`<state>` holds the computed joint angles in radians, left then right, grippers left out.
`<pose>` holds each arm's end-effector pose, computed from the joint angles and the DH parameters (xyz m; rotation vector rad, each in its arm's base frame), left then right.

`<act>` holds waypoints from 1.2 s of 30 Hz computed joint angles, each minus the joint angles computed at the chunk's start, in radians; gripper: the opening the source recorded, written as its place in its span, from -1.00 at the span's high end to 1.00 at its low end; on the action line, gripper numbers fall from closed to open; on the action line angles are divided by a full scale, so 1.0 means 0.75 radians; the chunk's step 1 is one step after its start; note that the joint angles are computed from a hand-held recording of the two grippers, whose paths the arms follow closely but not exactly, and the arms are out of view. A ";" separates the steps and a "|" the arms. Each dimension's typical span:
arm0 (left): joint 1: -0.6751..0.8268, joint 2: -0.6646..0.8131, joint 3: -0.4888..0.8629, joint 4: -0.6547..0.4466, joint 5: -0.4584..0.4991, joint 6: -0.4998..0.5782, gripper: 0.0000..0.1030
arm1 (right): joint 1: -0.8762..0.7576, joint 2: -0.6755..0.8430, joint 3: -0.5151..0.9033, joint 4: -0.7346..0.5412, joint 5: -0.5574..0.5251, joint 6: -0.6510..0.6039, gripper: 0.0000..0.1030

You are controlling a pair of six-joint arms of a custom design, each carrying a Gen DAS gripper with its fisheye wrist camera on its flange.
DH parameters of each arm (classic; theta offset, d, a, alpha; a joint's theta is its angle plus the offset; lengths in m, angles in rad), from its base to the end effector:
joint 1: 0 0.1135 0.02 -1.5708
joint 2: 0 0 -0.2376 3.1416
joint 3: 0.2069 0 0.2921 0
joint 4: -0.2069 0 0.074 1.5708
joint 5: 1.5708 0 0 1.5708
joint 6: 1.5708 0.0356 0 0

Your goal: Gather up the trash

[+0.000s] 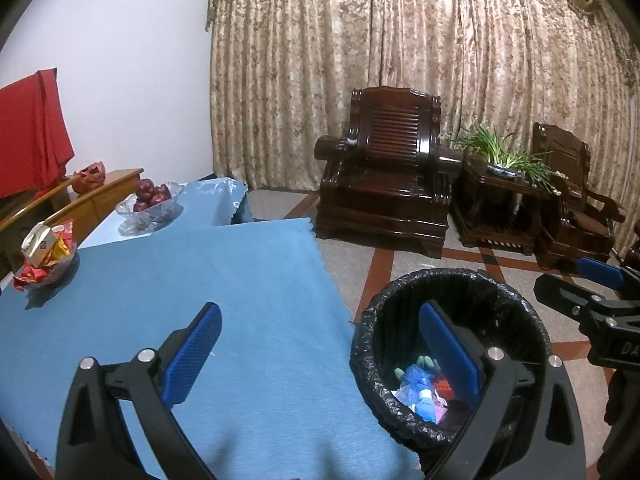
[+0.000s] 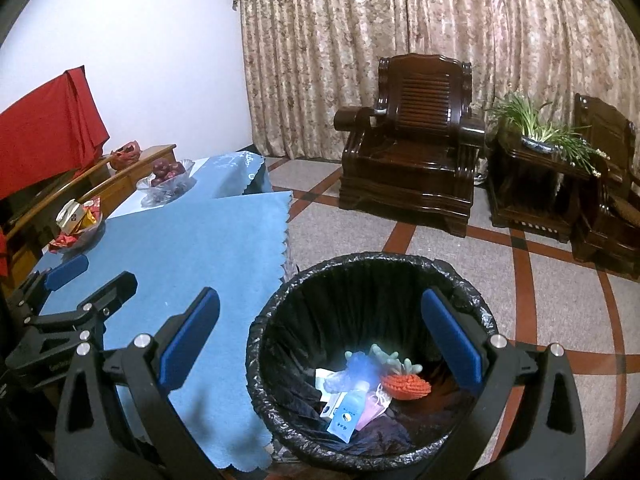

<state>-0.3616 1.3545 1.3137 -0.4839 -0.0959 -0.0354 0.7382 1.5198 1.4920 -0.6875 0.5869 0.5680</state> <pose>0.3303 -0.1213 0.3390 0.2830 2.0767 -0.1397 0.2896 0.2368 0.3349 0.1113 2.1466 0.0789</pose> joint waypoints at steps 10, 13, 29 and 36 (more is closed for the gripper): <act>0.000 -0.010 0.002 -0.007 0.000 0.003 -0.88 | 0.010 -0.002 -0.003 0.004 0.012 -0.003 -0.90; -0.001 -0.011 0.002 -0.007 0.001 0.003 -0.88 | 0.009 -0.004 -0.004 0.006 0.012 -0.006 -0.90; -0.003 -0.018 0.006 -0.017 0.001 0.004 -0.88 | 0.009 -0.004 -0.002 0.001 0.009 -0.005 -0.90; -0.003 -0.019 0.002 -0.014 0.000 0.004 -0.88 | 0.010 -0.005 -0.002 -0.002 0.009 -0.001 -0.90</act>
<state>-0.3642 1.3403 1.3152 -0.4946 -0.0961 -0.0325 0.7458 1.5164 1.4906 -0.6887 0.5935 0.5676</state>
